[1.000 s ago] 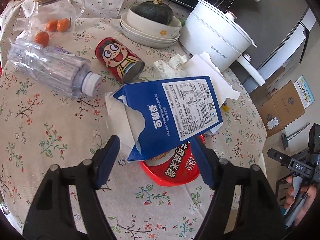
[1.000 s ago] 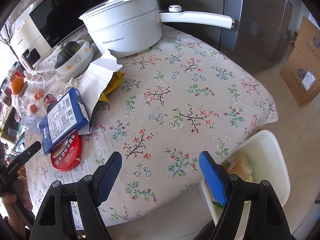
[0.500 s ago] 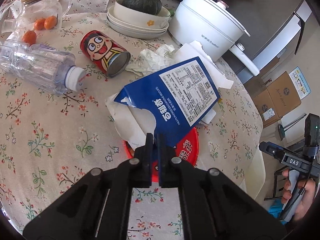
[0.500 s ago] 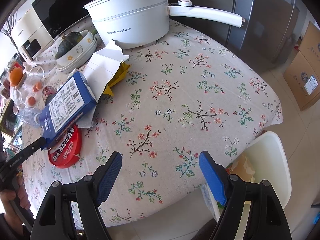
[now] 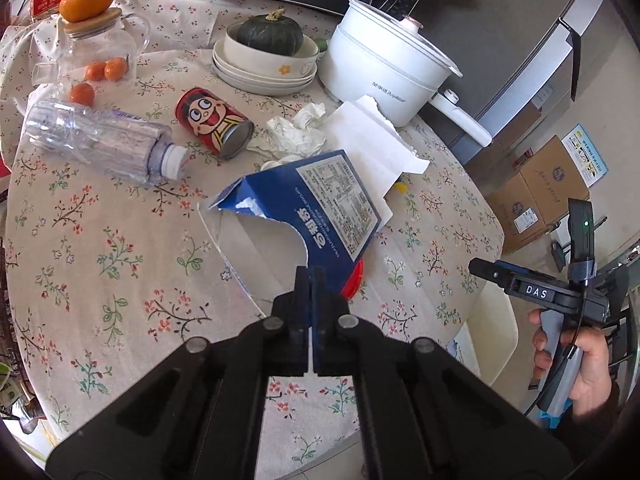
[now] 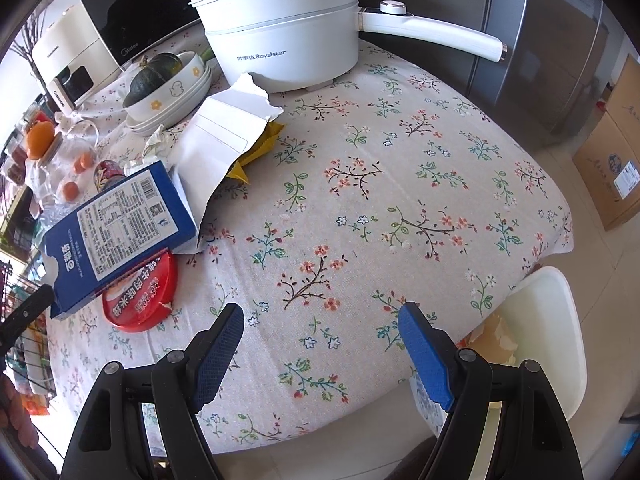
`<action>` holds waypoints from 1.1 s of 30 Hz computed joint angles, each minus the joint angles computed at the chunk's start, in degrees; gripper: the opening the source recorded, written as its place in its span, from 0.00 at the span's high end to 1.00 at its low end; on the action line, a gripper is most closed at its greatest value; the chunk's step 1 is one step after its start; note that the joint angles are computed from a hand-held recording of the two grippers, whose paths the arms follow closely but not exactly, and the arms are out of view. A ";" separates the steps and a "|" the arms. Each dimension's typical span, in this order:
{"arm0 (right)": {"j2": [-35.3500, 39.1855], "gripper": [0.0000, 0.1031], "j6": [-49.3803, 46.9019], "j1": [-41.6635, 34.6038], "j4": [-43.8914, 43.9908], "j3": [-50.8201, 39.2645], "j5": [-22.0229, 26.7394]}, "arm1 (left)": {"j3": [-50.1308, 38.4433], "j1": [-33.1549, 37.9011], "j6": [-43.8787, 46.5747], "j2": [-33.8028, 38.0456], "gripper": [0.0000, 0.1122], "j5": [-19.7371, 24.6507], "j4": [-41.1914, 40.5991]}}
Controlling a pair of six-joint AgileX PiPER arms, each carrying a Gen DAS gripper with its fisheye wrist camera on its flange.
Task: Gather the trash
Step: 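Grasp the blue carton with the left gripper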
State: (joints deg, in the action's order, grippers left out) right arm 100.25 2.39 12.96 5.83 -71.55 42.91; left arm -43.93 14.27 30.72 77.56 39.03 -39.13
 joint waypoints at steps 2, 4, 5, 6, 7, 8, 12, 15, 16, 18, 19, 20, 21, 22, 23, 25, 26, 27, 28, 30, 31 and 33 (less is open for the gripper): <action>0.14 0.21 0.18 0.35 -0.01 -0.12 0.01 | 0.55 -0.77 -1.62 -0.25 0.99 0.41 4.86; 0.22 0.21 0.24 0.66 -0.02 -0.19 0.01 | 1.32 -2.50 -4.68 -0.77 0.81 0.31 11.47; 0.26 0.21 0.19 0.76 0.01 -0.24 0.04 | 1.50 -3.37 -5.99 -0.75 0.67 0.53 14.63; 0.30 0.21 0.20 0.86 -0.01 -0.32 0.07 | 2.25 -3.90 -7.04 -1.45 0.36 -0.12 17.37; 0.35 0.21 0.26 0.95 -0.06 -0.37 0.09 | 3.17 -4.65 -7.90 -2.40 0.18 -1.66 19.84; 0.43 0.21 0.28 1.00 -0.08 -0.46 0.15 | 3.95 -5.12 -7.23 -3.29 0.17 -3.26 21.14; 0.73 0.21 0.25 1.09 -0.23 -0.62 0.30 | 3.92 -7.45 -4.87 -3.07 0.12 -7.23 26.77; 1.15 0.21 0.51 1.17 -0.72 -0.73 0.35 | 2.50 -9.16 -2.69 0.21 0.12 -9.20 27.60; 1.26 0.21 0.61 1.12 -0.80 -0.77 0.42 | 1.79 -9.91 -2.16 1.65 0.12 -9.69 28.18; 1.51 0.21 0.70 1.03 -0.84 -0.95 0.55 | 0.04 -11.70 -3.57 4.59 0.12 -10.41 31.21; 1.55 0.21 0.65 1.00 -0.84 -0.97 0.58 | -1.17 -12.04 -3.39 6.29 0.12 -10.23 31.69; 1.62 0.21 0.63 1.00 -0.88 -1.05 0.62 | -2.71 -12.05 -3.08 8.12 0.12 -9.56 31.87; 1.70 0.21 0.60 1.00 -0.86 -1.15 0.66 | -4.40 -11.84 -2.47 9.84 0.12 -8.50 31.64; 1.83 0.21 0.44 0.97 -0.73 -1.21 0.65 | -5.93 -11.77 -1.92 11.35 0.12 -7.71 31.57; 2.07 0.21 0.40 1.00 -0.72 -1.38 0.70 | -7.26 -11.77 -1.43 12.56 0.12 -7.03 31.74; 2.71 0.21 0.61 1.17 -1.05 -1.84 0.83 | -9.83 -11.80 0.02 14.77 0.12 -5.51 31.67; 3.07 0.21 0.74 1.28 -1.23 -2.06 0.89 | -10.98 -11.88 0.62 15.84 0.12 -4.76 31.49; 3.47 0.21 0.83 1.39 -1.35 -2.31 0.94 | -12.20 -11.85 1.19 16.99 0.12 -3.88 31.22; 3.86 0.21 0.88 1.52 -1.43 -2.57 1.01 | -13.39 -11.75 1.63 18.19 0.12 -3.17 30.98; 4.50 0.21 0.94 1.78 -1.52 -2.94 1.10 | -15.60 -11.42 1.70 20.75 0.12 -1.61 30.46; 4.78 0.21 0.92 1.90 -1.56 -3.15 1.18 | -16.48 -11.20 1.36 21.97 0.12 -0.84 30.28; 5.16 0.21 0.87 2.21 -1.62 -3.42 1.25 | -16.63 -10.43 2.32 22.99 0.12 -0.77 28.22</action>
